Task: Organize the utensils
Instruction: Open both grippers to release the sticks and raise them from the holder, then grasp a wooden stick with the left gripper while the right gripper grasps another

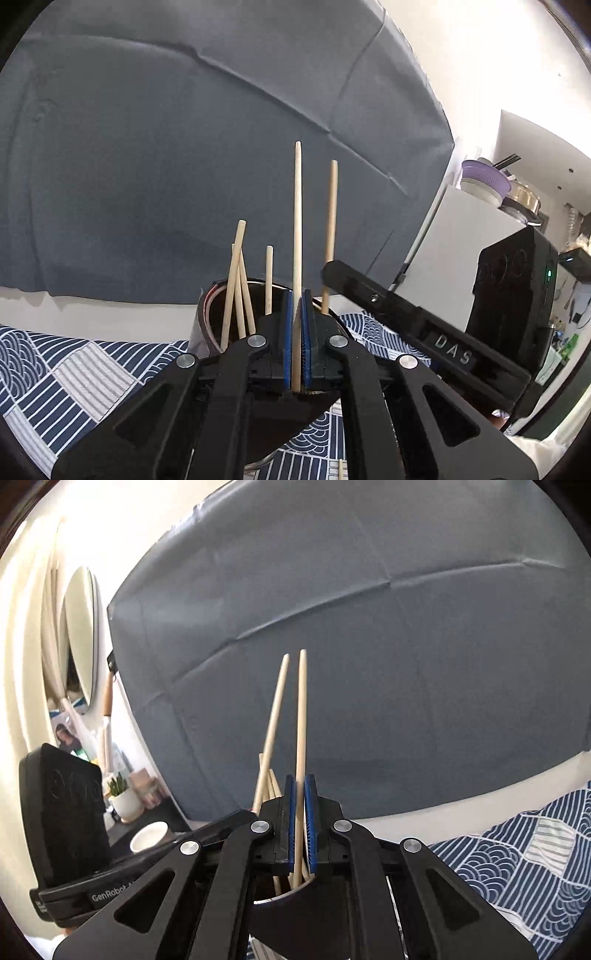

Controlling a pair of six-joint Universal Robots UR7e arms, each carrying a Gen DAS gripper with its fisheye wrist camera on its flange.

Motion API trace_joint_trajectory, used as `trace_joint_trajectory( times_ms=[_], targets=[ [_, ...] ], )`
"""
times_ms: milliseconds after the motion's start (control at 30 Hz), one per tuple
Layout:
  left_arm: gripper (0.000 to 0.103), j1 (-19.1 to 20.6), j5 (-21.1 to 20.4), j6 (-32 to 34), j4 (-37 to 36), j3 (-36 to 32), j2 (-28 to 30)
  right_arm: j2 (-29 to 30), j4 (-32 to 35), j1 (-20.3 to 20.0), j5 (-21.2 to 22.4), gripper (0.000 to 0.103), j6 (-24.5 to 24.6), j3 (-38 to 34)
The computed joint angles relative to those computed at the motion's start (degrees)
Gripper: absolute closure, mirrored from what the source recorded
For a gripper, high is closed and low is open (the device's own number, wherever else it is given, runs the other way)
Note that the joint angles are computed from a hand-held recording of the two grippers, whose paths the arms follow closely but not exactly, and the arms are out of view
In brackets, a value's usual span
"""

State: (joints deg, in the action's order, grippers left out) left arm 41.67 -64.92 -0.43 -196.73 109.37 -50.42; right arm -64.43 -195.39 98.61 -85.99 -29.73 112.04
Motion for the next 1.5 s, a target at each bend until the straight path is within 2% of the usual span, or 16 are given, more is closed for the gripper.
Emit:
trace_joint_trajectory(
  times_ms=[67,167,300,533,633,667,700,767,800,867,1033,1167,1300,1400,1500],
  targets=[
    [0.098,-1.15,3.14,0.49,0.28,-0.23,0.59,-0.77,2.52,-0.12,0.58,0.097,0.12,-0.33],
    [0.098,-2.45,6.21,-0.25,-0.23,-0.27,1.01,-2.26,4.93,-0.65,1.46,0.096,-2.40,0.07],
    [0.098,-4.43,10.99,-0.38,-0.73,0.11,1.36,-2.35,4.73,0.06,0.41,0.097,-6.49,0.29],
    [0.096,-8.03,19.34,-7.57,0.79,4.31,-1.23,-6.90,9.15,0.03,-0.18,0.096,-8.65,3.18],
    [0.075,-9.53,22.14,-10.92,4.45,6.03,-2.48,-9.34,10.47,-0.15,-1.76,0.095,-8.82,4.84],
    [0.069,-9.74,22.50,-12.11,5.64,7.05,-3.42,-10.06,11.01,-0.09,-2.94,0.089,-8.51,5.30],
    [0.067,-9.90,22.64,-13.62,7.35,7.70,-4.09,-10.60,11.52,0.03,-4.14,0.079,-8.29,5.61],
    [0.062,-9.96,22.32,-18.26,12.95,8.69,-5.67,-12.14,12.30,-0.08,-6.59,0.067,-7.46,6.88],
    [0.060,-9.88,21.77,-19.62,14.60,9.27,-6.35,-12.92,12.78,0.03,-8.72,0.065,-6.84,7.68],
    [0.050,-9.84,20.97,-22.88,18.75,10.72,-7.85,-14.03,13.67,0.06,-12.37,0.062,-5.78,9.00],
    [0.049,-8.33,16.68,-29.15,29.72,11.98,-9.87,-14.99,13.64,0.36,-22.23,0.058,-1.26,12.84],
    [0.049,-7.28,12.45,-29.03,34.99,12.54,-10.71,-14.84,13.65,0.39,-29.29,0.058,4.94,16.04],
    [0.049,-6.50,9.40,-27.42,40.26,12.75,-11.39,-14.79,11.85,0.08,-33.36,0.044,10.43,19.14],
    [0.048,-5.81,7.67,-26.74,44.76,12.39,-11.72,-14.05,9.92,0.08,-35.23,0.042,13.70,20.97],
    [0.047,-5.98,6.90,-27.77,48.48,11.96,-12.07,-13.12,10.71,0.59,-37.93,0.040,16.62,20.87]
  ],
)
